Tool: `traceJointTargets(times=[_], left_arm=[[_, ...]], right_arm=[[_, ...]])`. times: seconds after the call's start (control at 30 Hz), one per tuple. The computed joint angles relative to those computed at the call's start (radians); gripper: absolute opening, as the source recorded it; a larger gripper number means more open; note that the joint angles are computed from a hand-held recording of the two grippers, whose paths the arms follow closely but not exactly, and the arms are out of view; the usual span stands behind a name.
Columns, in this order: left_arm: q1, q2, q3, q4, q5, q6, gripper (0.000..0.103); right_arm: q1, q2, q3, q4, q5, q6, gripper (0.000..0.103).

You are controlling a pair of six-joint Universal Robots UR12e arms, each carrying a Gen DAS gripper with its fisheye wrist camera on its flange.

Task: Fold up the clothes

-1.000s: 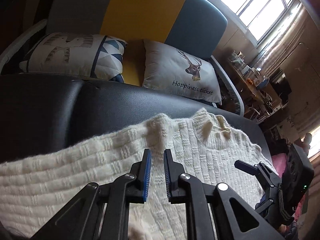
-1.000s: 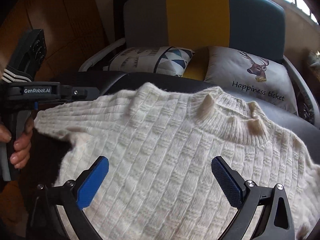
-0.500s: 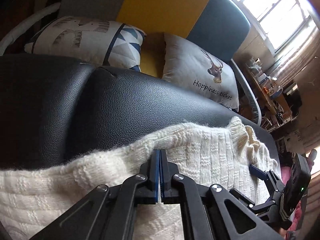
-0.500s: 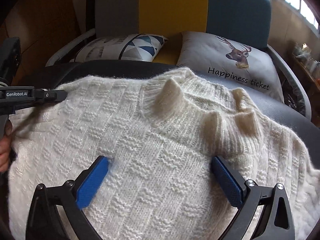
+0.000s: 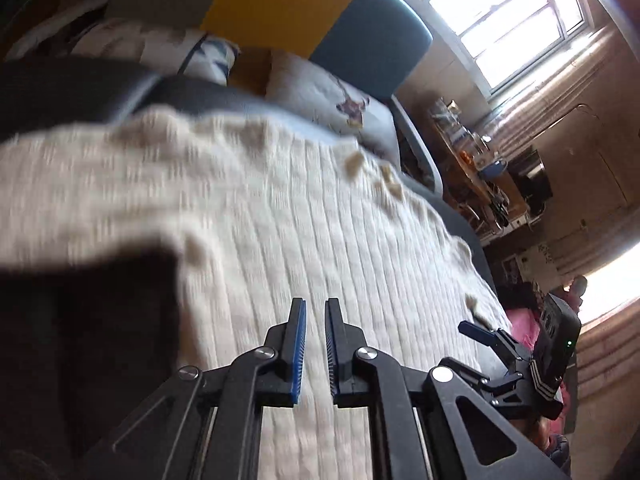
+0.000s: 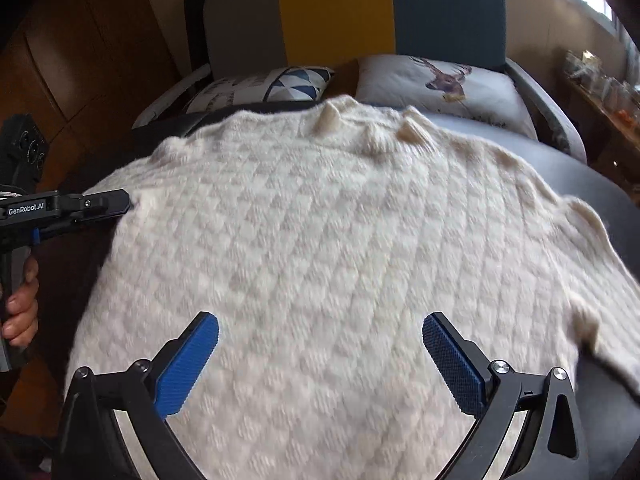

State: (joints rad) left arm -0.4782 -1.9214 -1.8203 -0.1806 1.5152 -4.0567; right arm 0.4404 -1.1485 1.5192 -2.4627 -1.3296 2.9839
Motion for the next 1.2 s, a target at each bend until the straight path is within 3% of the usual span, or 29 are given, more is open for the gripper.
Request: traceJointTargets(times=[0.03, 0.13, 0.2, 0.3, 0.4, 0.47, 0.57, 0.6, 0.67, 0.8, 0.9, 1.0, 1.07, 1.1, 1.2], left_arm=[[-0.01, 0.002, -0.016, 0.014, -0.01, -0.021, 0.008], [-0.042, 0.004, -0.032, -0.057, 0.016, -0.029, 0.008], [-0.06, 0.005, -0.043, -0.064, 0.062, -0.004, 0.005], [-0.07, 0.006, -0.051, -0.067, 0.096, 0.013, 0.002], [-0.068, 0.01, -0.037, -0.109, 0.093, 0.014, 0.002], [-0.07, 0.015, -0.016, -0.17, 0.104, 0.02, 0.001], [-0.079, 0.023, 0.012, -0.229, 0.135, 0.02, 0.007], [-0.083, 0.022, 0.02, -0.233, 0.145, 0.03, 0.011], [-0.094, 0.013, 0.053, -0.253, 0.175, 0.064, 0.011], [-0.112, -0.038, 0.15, -0.3, 0.2, 0.157, 0.012], [-0.113, -0.093, 0.233, -0.332, 0.156, 0.201, 0.012], [-0.123, -0.156, 0.329, -0.376, 0.14, 0.257, 0.012], [-0.127, -0.191, 0.383, -0.418, 0.126, 0.295, 0.012], [-0.127, -0.203, 0.401, -0.439, 0.117, 0.307, 0.012], [-0.127, -0.234, 0.444, -0.496, 0.089, 0.329, 0.012]], right_arm=[[-0.002, -0.024, 0.035, -0.004, -0.025, 0.0, 0.103], [-0.023, -0.078, 0.123, -0.013, -0.053, 0.06, 0.103], [-0.031, -0.093, 0.155, 0.014, -0.104, 0.113, 0.103], [-0.043, -0.118, 0.219, -0.065, -0.07, 0.151, 0.103], [-0.027, -0.113, 0.23, -0.11, -0.118, 0.111, 0.103], [-0.052, -0.121, 0.231, -0.099, -0.04, 0.132, 0.103], [-0.131, -0.158, 0.281, -0.191, 0.118, 0.259, 0.103], [-0.158, -0.175, 0.307, -0.256, 0.126, 0.313, 0.103], [-0.217, -0.208, 0.356, -0.378, 0.116, 0.446, 0.103], [-0.34, -0.252, 0.401, -0.418, -0.005, 0.692, 0.103], [-0.444, -0.235, 0.39, -0.422, 0.031, 0.83, 0.103], [-0.494, -0.203, 0.375, -0.451, 0.021, 0.922, 0.102], [-0.516, -0.176, 0.362, -0.46, 0.017, 0.994, 0.093], [-0.525, -0.16, 0.351, -0.446, 0.035, 1.013, 0.089], [-0.528, -0.133, 0.322, -0.474, 0.022, 1.028, 0.089]])
